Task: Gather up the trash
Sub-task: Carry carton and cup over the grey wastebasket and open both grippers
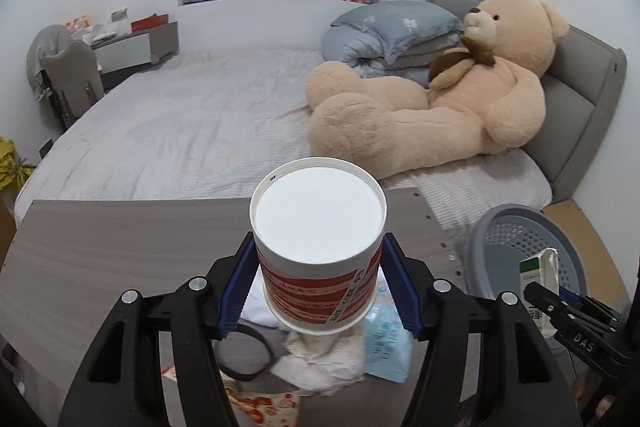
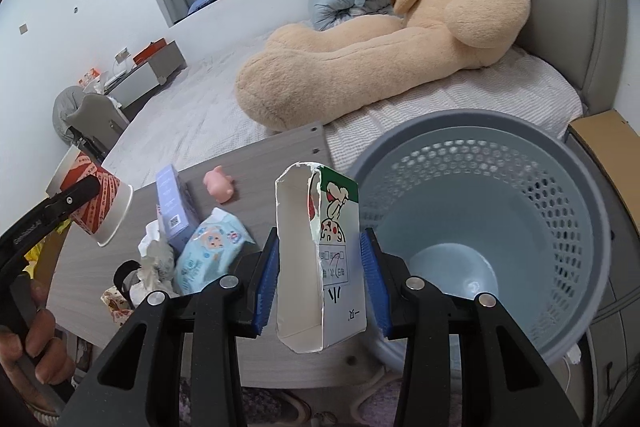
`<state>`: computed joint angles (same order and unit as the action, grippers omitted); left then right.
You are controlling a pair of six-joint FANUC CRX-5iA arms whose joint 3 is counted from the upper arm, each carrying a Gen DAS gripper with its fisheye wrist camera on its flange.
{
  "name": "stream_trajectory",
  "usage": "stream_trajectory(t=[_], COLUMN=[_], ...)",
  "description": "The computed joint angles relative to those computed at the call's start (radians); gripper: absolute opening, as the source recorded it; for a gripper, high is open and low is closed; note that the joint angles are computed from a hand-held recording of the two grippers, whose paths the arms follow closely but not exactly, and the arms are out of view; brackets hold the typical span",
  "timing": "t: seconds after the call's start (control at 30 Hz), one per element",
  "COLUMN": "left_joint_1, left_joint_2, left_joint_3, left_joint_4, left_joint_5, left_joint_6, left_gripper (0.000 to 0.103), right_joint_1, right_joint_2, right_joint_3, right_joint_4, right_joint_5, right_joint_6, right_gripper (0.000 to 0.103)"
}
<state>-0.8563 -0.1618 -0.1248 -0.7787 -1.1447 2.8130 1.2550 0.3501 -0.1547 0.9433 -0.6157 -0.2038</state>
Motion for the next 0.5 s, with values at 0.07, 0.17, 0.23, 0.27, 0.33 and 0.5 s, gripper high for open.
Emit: stream_trajectory(t=[0.07,0.17,0.23,0.27,0.33,0.5], left_joint_1=[-0.01,-0.025,-0.028,-0.03,-0.031,-0.017], left_joint_2=[0.039,0.11,0.151,0.179,0.224,0.33], left_joint_3=[0.033,0.088,0.118,0.139,0.173,0.246], left_joint_4=[0.024,0.052,0.078,0.094,0.12,0.207], left_joint_5=[0.042,0.082,0.116,0.131,0.152,0.204], left_joint_6=[-0.03,-0.08,-0.118,-0.142,-0.182,-0.281], left_gripper=[0.06,0.06,0.06,0.06,0.06,0.06], right_joint_1=[-0.004,-0.013,-0.019,-0.024,-0.034,-0.063], right_joint_2=[-0.035,-0.084,-0.107,-0.124,-0.145,-0.185], right_joint_3=[-0.047,-0.112,-0.142,-0.164,-0.193,-0.253], right_joint_4=[0.018,0.035,0.029,0.025,0.023,0.017], right_joint_5=[-0.013,-0.035,-0.049,-0.055,-0.055,-0.035], right_joint_6=[-0.028,-0.072,-0.085,-0.095,-0.112,-0.138], right_gripper=[0.039,0.039,0.039,0.039,0.039,0.039])
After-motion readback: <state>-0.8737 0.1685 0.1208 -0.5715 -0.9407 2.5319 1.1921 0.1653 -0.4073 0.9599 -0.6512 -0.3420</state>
